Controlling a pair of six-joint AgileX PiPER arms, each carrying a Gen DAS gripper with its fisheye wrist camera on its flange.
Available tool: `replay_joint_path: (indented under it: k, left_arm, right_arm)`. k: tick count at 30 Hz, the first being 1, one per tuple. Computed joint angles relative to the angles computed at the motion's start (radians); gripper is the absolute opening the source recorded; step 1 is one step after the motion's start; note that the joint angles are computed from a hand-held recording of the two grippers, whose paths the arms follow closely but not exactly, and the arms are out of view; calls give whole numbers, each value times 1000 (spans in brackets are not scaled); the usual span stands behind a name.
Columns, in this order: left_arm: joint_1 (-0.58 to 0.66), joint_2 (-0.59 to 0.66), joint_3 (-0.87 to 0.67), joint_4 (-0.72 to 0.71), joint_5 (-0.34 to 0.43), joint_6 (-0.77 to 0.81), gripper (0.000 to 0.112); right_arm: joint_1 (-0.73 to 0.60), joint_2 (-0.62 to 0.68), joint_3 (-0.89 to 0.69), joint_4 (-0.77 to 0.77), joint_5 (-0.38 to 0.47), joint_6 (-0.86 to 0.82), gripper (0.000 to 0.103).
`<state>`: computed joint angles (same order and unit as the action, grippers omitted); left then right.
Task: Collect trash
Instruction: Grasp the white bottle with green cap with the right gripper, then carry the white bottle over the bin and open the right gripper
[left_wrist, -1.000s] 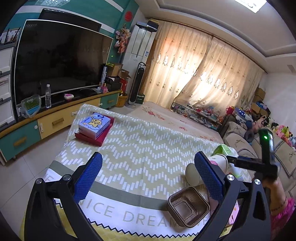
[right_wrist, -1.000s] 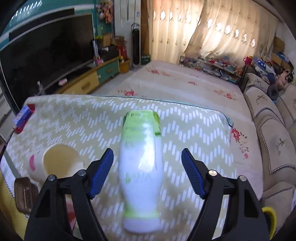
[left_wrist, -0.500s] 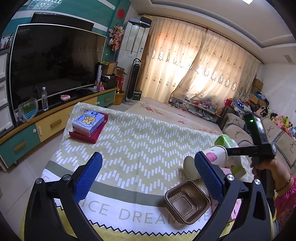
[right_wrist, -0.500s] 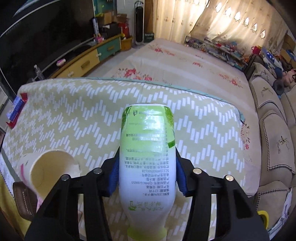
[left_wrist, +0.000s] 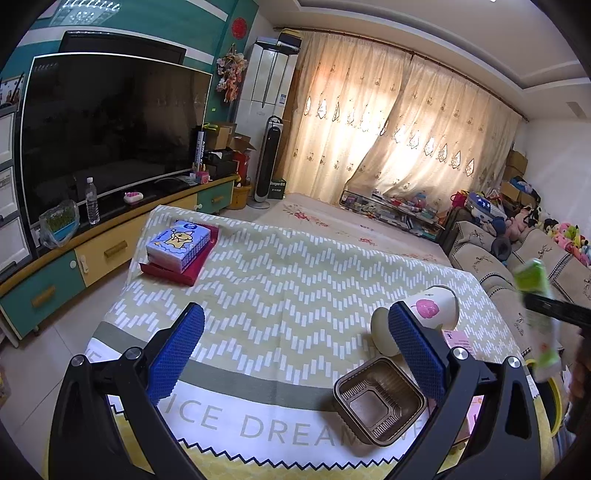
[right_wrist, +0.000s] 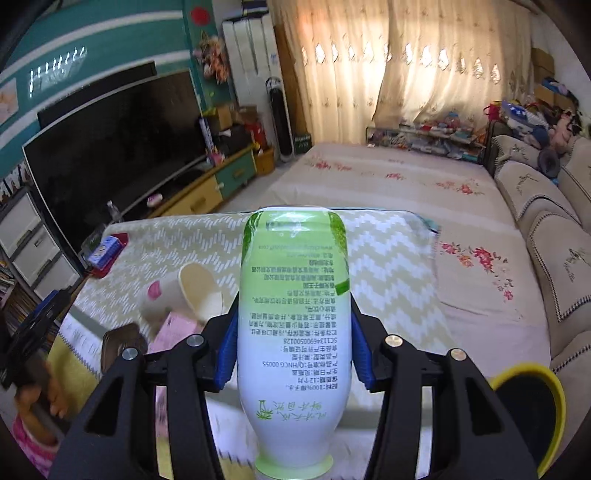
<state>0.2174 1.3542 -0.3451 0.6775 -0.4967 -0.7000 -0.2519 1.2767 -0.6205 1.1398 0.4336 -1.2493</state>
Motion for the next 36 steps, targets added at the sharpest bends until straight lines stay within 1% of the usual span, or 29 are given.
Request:
replay_joint_path:
  k: [1,3,4,6,7,8,9,11,12,17,20,21,22,24,25,27,28,30,32,34,36]
  left_arm:
    - [-5,-3,3,-11,2,11,98]
    - [-15,-5,8,-39,6,43,98]
    - [-26,-10,9,-58,14,62,98]
    - [-40,-14,11,-91,22,94,98]
    - [-45,-18,14,-99,23,101,98]
    - [-48,-22,16,-107,23,109,98]
    - [-52,-24,18,-121,23,124,98]
    - [-66,-27,22,-161,27,163,98]
    - [-65,-26,19,-154,29,158,98]
    - [-88,-28,16,-199,46,199,98]
    - [-94,-23,16,-220,47,223,98]
    - [-95,-20,15,-220,47,224,98]
    - [-95,-18,14,-220,49,225,98]
    - [-98,-16,11,-222,52,229,98]
    - [-98,-15,12,-219,51,228,98]
    - [-99,-17,16,-211,46,223,98]
    - [-99,-19,17,-195,45,212,98]
    - [-107,-28,21,-186,46,208,98]
    - [-123,-37,25,-200,50,223,98]
    - [-148,-45,31,-224,54,249,98]
    - [-183,-51,39,-275,61,305,98]
  right_arm:
    - [-34,-23,19,13,17,-27,48]
    - [-189,-95,86,51,99,-129,48]
    - [-285,-110,106,58,152,-180,49]
    - [-433,-103,132,67,215,-267,49]
    - [-505,-89,137,67,239,-306,49]
    - [-596,-51,133,68,264,-355,49]
    - [-661,-11,122,71,276,-390,48]
    - [-765,80,99,91,262,-463,49]
    - [-795,124,85,106,246,-496,49]
    - [-849,320,10,166,160,-575,49]
    - [-837,408,-30,189,104,-584,50]
    - [-838,427,-36,192,92,-583,53]
    - [-833,438,-40,209,79,-586,63]
    - [-836,430,-16,306,47,-666,65]
    - [-841,421,-7,313,50,-672,65]
    - [-881,378,30,301,111,-658,65]
    - [-914,336,68,314,167,-679,65]
    - [-955,264,123,330,245,-704,68]
    - [-1003,182,193,353,350,-734,72]
    - [-1027,109,265,396,421,-768,73]
    - [-1044,19,368,475,481,-836,74]
